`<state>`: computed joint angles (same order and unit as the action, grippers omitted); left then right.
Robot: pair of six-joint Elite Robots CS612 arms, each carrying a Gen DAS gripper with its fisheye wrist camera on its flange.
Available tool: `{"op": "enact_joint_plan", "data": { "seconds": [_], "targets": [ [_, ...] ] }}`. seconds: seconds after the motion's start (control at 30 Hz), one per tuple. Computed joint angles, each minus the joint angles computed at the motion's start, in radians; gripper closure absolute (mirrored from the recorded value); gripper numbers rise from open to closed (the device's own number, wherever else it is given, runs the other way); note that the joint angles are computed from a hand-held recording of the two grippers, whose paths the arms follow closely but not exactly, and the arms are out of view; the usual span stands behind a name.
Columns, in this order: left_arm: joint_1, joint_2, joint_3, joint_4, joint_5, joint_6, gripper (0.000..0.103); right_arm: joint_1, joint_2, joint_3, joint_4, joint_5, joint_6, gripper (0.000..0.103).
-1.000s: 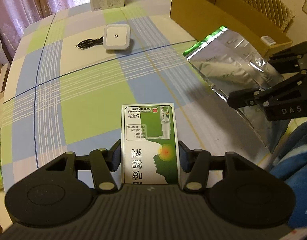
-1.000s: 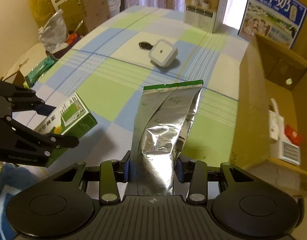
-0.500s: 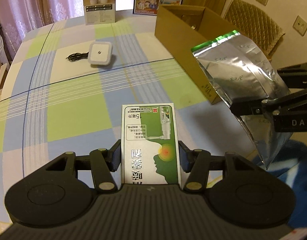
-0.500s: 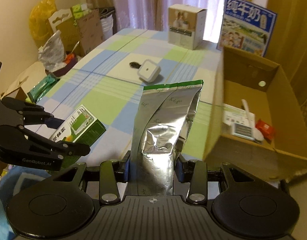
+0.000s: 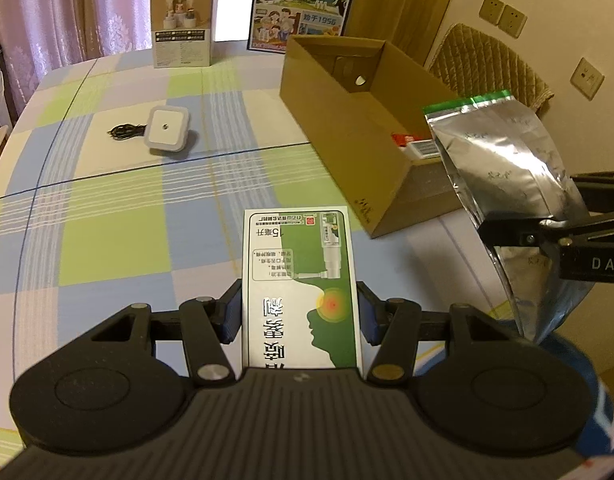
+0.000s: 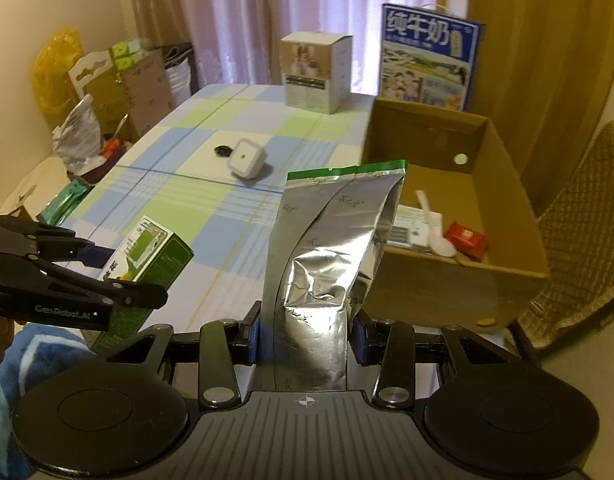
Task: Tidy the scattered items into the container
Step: 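Lift the foil bag and green medicine box and carry both toward the cardboard box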
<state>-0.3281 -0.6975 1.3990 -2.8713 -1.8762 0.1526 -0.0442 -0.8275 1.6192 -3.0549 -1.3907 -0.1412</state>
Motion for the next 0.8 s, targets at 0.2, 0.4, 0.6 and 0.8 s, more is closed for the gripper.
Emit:
{"op": "enact_joint_plan", "data": {
  "seconds": [0.2,0.4,0.6,0.8],
  "targets": [
    [-0.011,-0.005,0.003,-0.013,-0.029,-0.020,0.052,-0.021,-0.018,0.027,-0.021,-0.027,0.015,0.064],
    [-0.024,-0.003,-0.011,-0.011,-0.057,-0.020,0.052,-0.041,-0.027,0.032,-0.022,-0.041,0.033,0.064],
    [-0.036,0.003,-0.033,0.004,-0.075,-0.017,0.052,-0.055,-0.025,0.028,-0.021,-0.042,0.040,0.064],
    [-0.046,0.011,-0.058,0.011,-0.087,-0.021,0.052,-0.067,-0.022,0.021,-0.020,-0.041,0.039,0.064]
  ]
}}
